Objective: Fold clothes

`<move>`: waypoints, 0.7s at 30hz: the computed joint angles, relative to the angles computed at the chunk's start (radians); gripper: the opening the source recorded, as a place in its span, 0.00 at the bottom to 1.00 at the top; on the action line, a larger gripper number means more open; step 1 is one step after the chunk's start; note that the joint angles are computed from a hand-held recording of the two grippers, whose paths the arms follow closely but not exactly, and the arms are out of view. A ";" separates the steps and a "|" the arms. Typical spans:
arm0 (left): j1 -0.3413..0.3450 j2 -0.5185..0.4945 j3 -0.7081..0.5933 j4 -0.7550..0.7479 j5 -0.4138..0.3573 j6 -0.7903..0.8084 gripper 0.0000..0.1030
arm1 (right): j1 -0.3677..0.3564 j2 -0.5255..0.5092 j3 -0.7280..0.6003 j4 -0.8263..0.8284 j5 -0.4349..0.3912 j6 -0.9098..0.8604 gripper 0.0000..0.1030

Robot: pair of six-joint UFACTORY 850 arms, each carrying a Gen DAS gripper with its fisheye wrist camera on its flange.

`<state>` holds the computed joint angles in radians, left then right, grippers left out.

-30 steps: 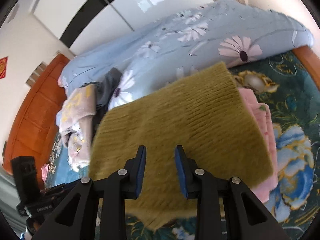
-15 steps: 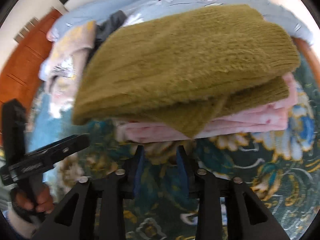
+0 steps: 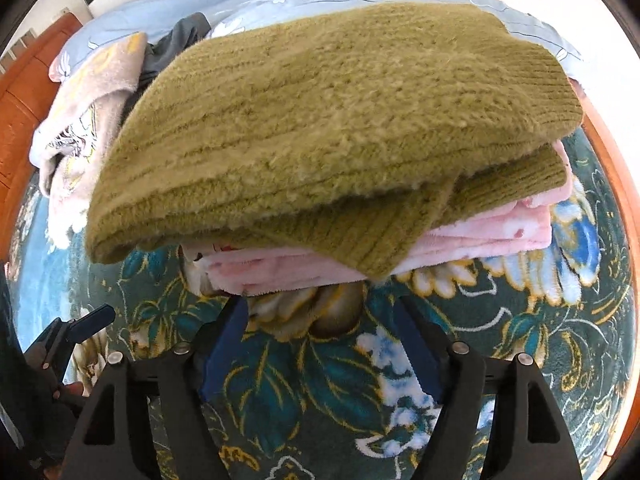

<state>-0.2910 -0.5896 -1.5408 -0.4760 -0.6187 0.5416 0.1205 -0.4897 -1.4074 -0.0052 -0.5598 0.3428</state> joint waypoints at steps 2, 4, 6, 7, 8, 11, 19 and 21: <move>0.010 -0.001 0.000 -0.045 -0.006 0.038 1.00 | 0.013 -0.005 -0.005 -0.041 -0.015 0.042 0.75; 0.017 0.001 0.003 -0.074 -0.001 0.064 1.00 | 0.024 -0.013 -0.014 -0.077 -0.030 0.079 0.86; 0.023 0.001 0.002 -0.096 0.001 0.083 1.00 | 0.031 -0.017 -0.022 -0.112 -0.041 0.115 0.91; 0.026 -0.001 -0.001 -0.105 -0.002 0.091 1.00 | 0.034 -0.019 -0.027 -0.129 -0.046 0.133 0.91; 0.029 -0.004 -0.004 -0.112 -0.005 0.097 1.00 | 0.038 -0.021 -0.031 -0.146 -0.052 0.150 0.91; 0.034 -0.010 -0.010 -0.138 -0.011 0.130 1.00 | 0.046 -0.034 -0.050 -0.186 -0.077 0.181 0.93; 0.043 -0.016 -0.026 -0.184 -0.020 0.162 1.00 | 0.067 -0.055 -0.076 -0.293 -0.125 0.279 0.94; 0.043 -0.018 -0.029 -0.180 -0.014 0.154 1.00 | 0.072 -0.058 -0.080 -0.321 -0.136 0.305 0.94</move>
<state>-0.2484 -0.6073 -1.5695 -0.6562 -0.6326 0.6960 0.1921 -0.5479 -1.4878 -0.3261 -0.6956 0.6476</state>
